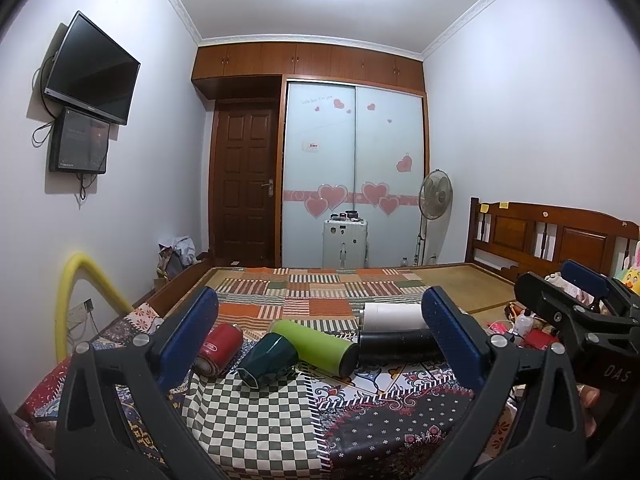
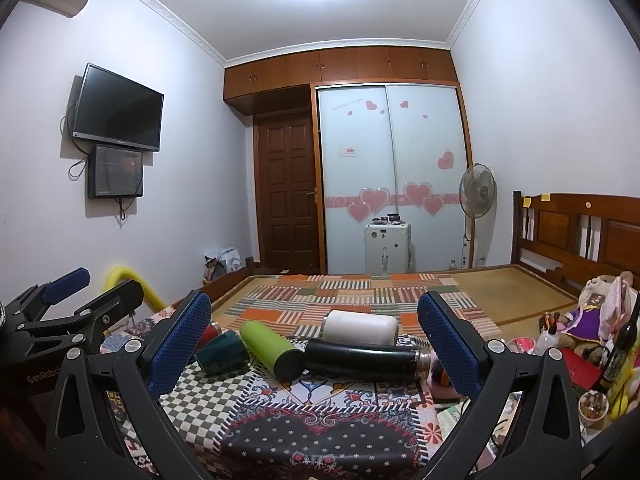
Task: Flip cup upright
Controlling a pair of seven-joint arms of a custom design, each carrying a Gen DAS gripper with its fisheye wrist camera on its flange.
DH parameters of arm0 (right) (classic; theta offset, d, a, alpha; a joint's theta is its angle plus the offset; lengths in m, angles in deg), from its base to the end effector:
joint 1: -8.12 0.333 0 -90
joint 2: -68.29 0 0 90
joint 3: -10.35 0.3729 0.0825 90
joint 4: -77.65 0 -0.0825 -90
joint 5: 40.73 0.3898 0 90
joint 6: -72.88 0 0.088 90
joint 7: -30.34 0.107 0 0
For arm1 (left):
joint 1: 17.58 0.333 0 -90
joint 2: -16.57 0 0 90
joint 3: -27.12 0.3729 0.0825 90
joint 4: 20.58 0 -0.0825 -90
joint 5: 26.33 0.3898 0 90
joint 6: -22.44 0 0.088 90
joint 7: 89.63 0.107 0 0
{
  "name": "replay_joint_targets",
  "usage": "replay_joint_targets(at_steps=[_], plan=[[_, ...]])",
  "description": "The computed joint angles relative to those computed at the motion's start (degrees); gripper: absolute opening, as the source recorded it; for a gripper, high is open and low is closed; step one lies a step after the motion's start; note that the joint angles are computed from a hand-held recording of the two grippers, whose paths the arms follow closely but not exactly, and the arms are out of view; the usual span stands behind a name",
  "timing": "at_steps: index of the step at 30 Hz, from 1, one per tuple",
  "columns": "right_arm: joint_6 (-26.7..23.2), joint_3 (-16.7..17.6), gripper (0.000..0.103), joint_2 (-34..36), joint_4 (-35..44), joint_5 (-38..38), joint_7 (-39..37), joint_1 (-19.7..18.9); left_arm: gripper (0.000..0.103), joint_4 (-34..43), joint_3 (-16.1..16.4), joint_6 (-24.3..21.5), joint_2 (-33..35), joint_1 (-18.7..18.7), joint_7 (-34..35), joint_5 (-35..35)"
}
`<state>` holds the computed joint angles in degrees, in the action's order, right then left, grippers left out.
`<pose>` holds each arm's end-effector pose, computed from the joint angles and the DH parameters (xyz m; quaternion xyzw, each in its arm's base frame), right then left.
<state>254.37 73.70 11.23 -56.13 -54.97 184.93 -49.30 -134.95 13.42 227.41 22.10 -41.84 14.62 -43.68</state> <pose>0.4261 0.2771 0.6098 -0.4389 0.5948 -0.5311 0.4142 0.5067 -0.3381 0.6477 -0.3790 0.6386 -0.5883 0.3201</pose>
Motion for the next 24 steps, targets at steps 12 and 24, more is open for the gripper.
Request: replay_joint_targets(at_steps=[12,24], plan=[[0.8,-0.1,0.103,-0.2,-0.4,0.4,0.0,-0.1,0.103,-0.3,-0.2,0.8,-0.2,-0.5,1.6,-1.6],[1.8,0.0,0.103,-0.7,-1.0,0.9,-0.1,0.0,0.103,-0.3,-0.4,1.2,-0.3,-0.1,1.6,-1.5]])
